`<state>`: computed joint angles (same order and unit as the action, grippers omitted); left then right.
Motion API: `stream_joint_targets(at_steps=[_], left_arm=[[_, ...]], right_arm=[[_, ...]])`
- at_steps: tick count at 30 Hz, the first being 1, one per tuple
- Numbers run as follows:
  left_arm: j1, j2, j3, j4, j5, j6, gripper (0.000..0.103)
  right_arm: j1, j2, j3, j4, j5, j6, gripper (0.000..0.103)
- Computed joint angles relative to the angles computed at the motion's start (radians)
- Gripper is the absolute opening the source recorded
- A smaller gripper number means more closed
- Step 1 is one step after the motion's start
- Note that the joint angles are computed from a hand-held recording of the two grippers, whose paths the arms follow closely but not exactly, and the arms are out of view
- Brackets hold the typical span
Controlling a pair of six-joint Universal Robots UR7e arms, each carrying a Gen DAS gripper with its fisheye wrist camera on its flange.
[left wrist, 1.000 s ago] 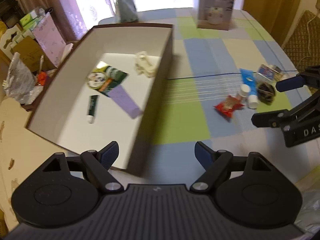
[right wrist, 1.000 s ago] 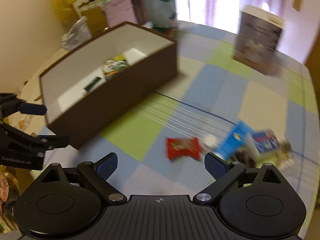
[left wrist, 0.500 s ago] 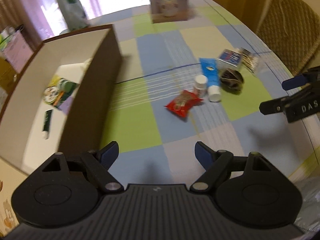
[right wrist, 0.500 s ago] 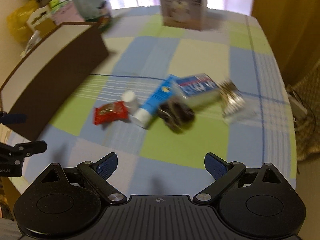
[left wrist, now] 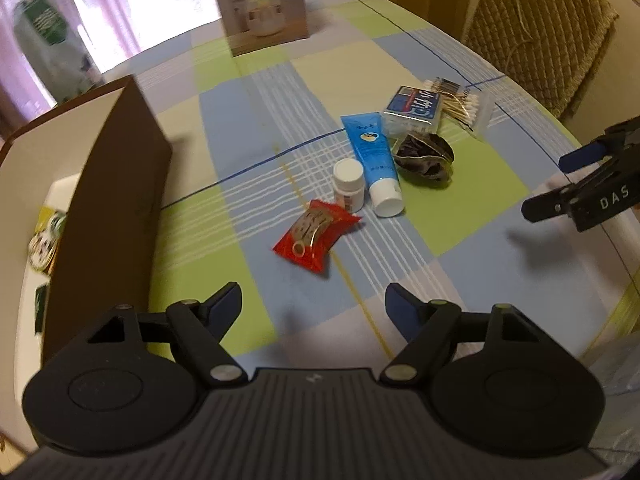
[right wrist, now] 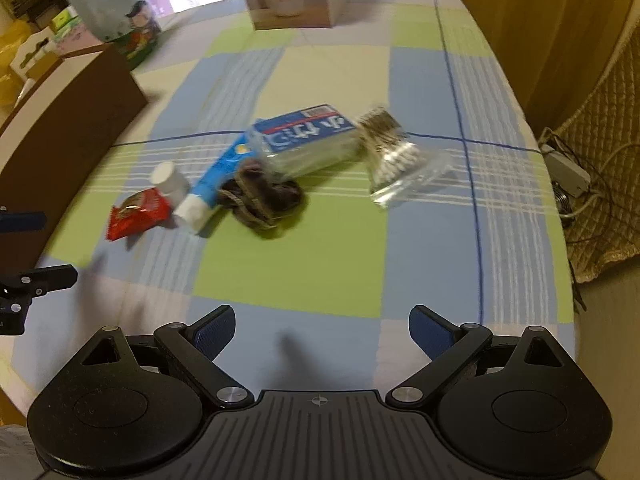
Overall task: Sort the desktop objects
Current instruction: 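Move both tools over to the remaining items on the tablecloth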
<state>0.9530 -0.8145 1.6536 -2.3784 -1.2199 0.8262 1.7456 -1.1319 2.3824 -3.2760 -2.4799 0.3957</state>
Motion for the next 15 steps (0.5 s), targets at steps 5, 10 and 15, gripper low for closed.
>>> stream_joint_targets(at_steps=[5,10,15], left_arm=[[0.005,0.055,-0.053,0.025,-0.023,0.062,0.074],[0.004,0.133,-0.12,0.031,-0.009,0.102,0.059],[0.01,0.195,-0.183,0.071,-0.003,0.113,0.058]], right_arm=[[-0.037,-0.022,0.016,-0.014,0.0,-0.004,0.099],[-0.077,-0.048,0.027,-0.001,0.013,0.005,0.099],[-0.104,-0.068,0.035,-0.013,0.013,-0.048,0.099]])
